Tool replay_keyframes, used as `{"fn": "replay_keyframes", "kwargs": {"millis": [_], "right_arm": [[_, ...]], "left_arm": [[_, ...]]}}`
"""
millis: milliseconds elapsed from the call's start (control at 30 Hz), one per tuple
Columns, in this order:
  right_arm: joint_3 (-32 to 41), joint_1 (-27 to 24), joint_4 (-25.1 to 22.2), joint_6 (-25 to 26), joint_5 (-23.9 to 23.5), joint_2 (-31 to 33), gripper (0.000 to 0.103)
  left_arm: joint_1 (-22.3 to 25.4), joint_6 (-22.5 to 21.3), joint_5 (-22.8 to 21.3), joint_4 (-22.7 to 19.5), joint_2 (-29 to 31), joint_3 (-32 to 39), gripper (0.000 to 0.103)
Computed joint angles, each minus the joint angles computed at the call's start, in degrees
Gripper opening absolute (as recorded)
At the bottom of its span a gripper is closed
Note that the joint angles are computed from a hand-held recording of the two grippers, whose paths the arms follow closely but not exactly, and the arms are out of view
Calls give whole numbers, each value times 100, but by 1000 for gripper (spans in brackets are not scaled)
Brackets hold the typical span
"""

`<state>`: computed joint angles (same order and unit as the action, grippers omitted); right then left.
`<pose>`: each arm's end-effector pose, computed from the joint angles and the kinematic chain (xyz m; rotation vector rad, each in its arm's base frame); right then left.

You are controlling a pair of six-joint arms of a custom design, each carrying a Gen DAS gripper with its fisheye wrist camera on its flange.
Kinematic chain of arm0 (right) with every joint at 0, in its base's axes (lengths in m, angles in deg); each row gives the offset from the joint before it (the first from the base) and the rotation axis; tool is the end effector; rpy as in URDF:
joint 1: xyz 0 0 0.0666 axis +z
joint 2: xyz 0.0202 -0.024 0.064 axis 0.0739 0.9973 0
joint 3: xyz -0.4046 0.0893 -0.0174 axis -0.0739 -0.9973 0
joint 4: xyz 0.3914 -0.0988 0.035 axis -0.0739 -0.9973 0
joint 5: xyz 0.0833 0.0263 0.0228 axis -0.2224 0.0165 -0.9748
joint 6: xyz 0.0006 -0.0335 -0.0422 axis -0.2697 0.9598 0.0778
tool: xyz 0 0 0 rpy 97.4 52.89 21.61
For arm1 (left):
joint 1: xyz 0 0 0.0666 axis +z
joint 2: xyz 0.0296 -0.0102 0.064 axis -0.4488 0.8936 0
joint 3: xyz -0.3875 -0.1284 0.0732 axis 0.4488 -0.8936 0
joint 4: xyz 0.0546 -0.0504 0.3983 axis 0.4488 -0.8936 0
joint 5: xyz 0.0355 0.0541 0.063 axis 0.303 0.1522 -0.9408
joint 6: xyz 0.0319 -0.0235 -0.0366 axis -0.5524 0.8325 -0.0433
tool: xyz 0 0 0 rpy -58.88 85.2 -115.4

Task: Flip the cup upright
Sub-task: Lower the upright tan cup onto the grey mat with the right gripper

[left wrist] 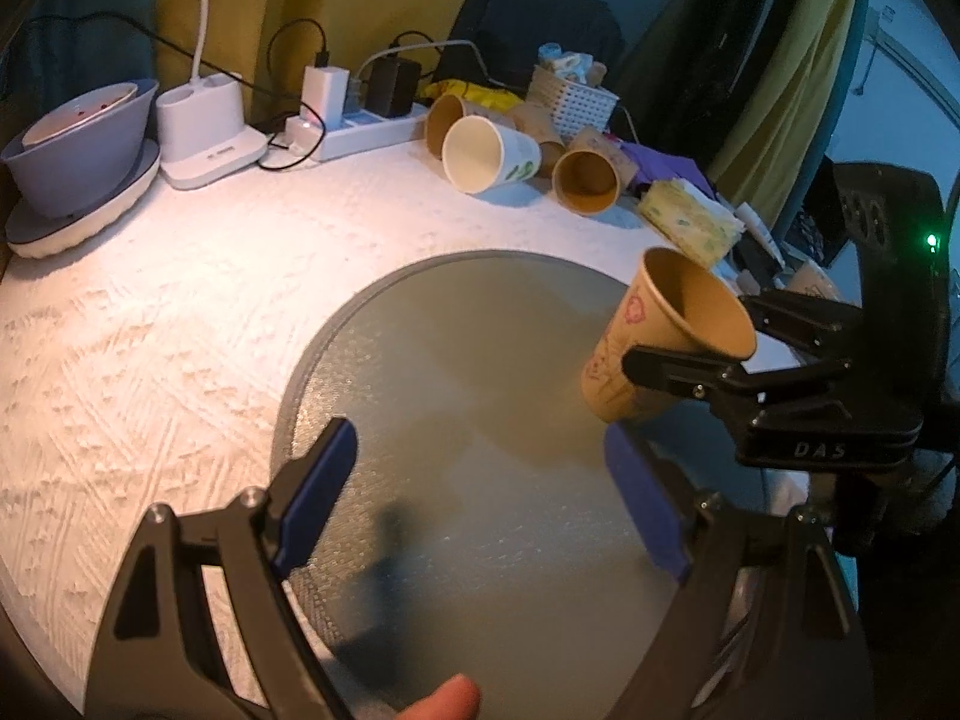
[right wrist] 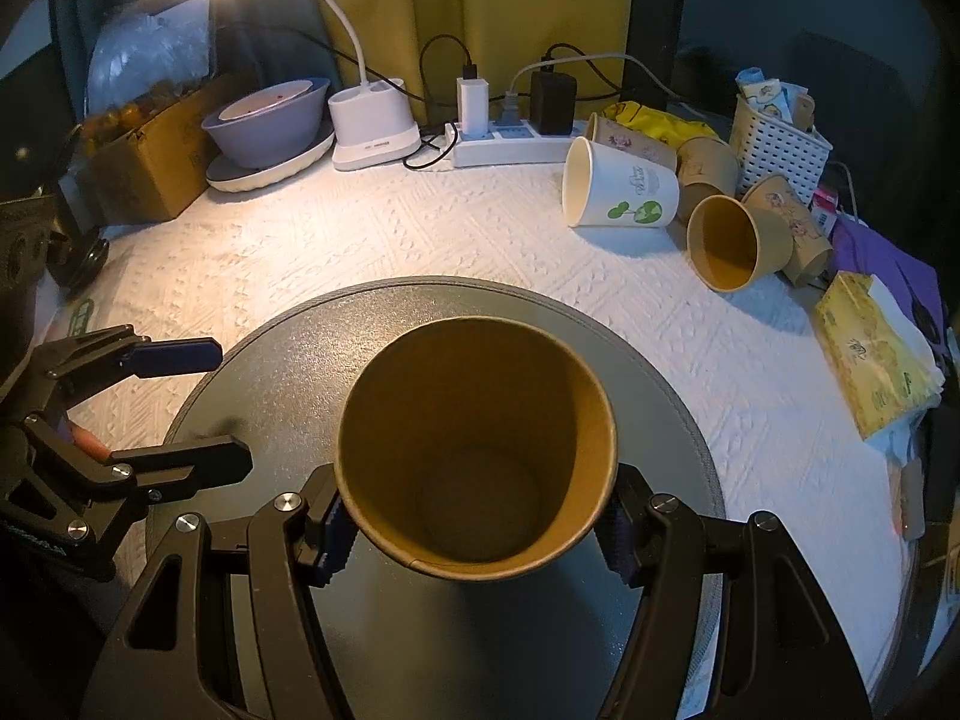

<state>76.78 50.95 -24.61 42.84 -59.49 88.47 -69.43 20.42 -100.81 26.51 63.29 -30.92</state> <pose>0.3212 0.3311 0.4112 -0.7646 2.2983 0.2093 0.2812 -0.2456 0.3888 -0.1760 2.3751 -0.3545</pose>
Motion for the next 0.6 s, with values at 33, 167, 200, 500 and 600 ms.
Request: {"fn": "replay_keyframes", "kwargs": {"millis": [33,167,200,500,600], "right_arm": [[5,3,-5,-9,12,4,68],[27,36,-63,-97,141,28,70],[36,53,-91,-110,198,37,71],[-105,244,-203,-313,454,-171,74],[-192,336,-218,-388,552,-283,74]], "left_arm": [[-10,0,-17,4,-15,-7,86],[-64,-2,-78,-4,-72,-15,86],[-85,-7,-94,-4,-94,-19,86],[-421,81,-453,-98,-292,-9,86],[-579,126,-610,-154,-338,7,86]]}}
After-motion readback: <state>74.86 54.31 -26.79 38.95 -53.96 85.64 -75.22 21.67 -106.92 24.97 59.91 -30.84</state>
